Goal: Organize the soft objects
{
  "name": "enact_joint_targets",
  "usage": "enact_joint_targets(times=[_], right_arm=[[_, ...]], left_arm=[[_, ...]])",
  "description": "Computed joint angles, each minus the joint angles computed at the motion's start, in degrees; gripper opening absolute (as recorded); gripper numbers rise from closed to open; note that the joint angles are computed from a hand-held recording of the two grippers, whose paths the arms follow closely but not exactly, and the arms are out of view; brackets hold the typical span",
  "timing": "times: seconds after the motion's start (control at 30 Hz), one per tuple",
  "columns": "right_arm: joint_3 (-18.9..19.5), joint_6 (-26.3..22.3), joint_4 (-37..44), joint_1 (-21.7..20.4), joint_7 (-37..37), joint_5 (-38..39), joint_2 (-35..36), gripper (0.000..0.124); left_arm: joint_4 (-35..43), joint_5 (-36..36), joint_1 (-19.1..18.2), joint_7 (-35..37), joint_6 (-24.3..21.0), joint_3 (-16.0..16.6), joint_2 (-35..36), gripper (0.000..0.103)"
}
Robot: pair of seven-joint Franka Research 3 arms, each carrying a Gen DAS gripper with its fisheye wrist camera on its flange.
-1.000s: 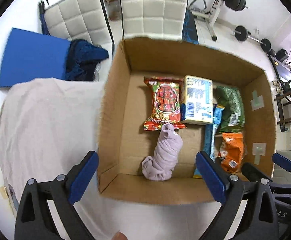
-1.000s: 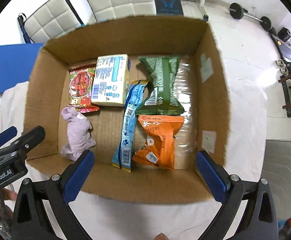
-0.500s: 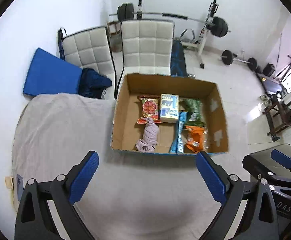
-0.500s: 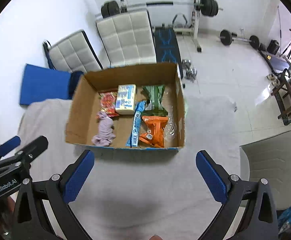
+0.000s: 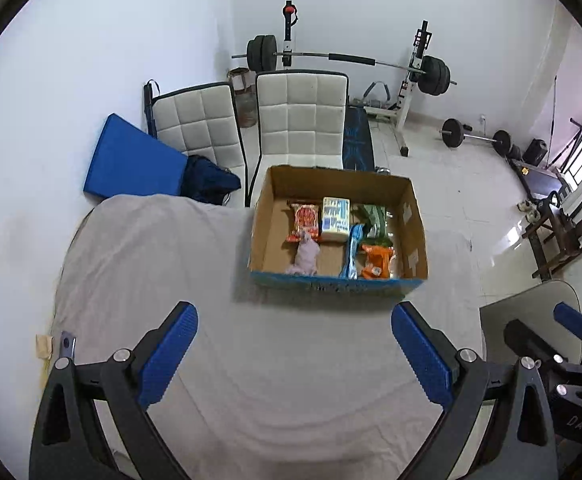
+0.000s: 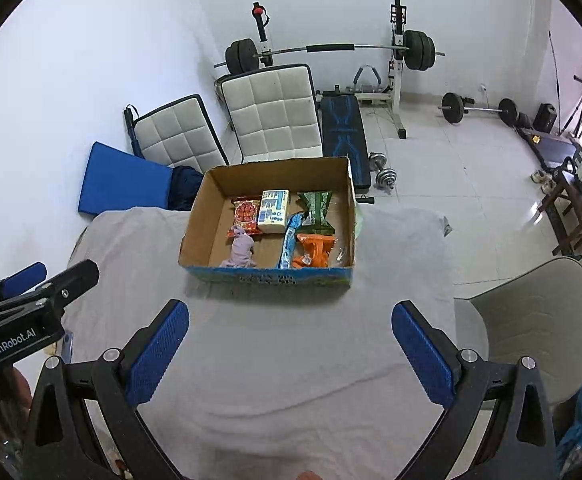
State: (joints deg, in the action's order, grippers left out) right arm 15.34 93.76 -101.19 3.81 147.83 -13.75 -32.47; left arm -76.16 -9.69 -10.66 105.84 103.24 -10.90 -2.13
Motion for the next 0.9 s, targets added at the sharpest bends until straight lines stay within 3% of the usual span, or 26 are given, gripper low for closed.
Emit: enact_joint_targets(times=[0.3, 0.47, 0.9], right_arm=[[2.75, -5.69, 5.19, -0.64, 0.35, -4.05, 1.72, 0.103], [3.18, -6.17, 6.51, -0.93, 0.55, -7.59, 2.86, 0.103], [2.99, -7.31, 10.62, 0.06, -1.25, -12.59, 5.84, 0.103]], left_arm=[[-3.92, -0.26, 0.1, 0.2, 3.36, 0.68, -3.55, 0.1], [-4.74, -0.16, -0.14, -0.22, 6.01, 0.79, -3.62, 0.103], [-4.07, -0.29, -0.33, -0.34, 7.84, 0.74, -3.21, 0.103]])
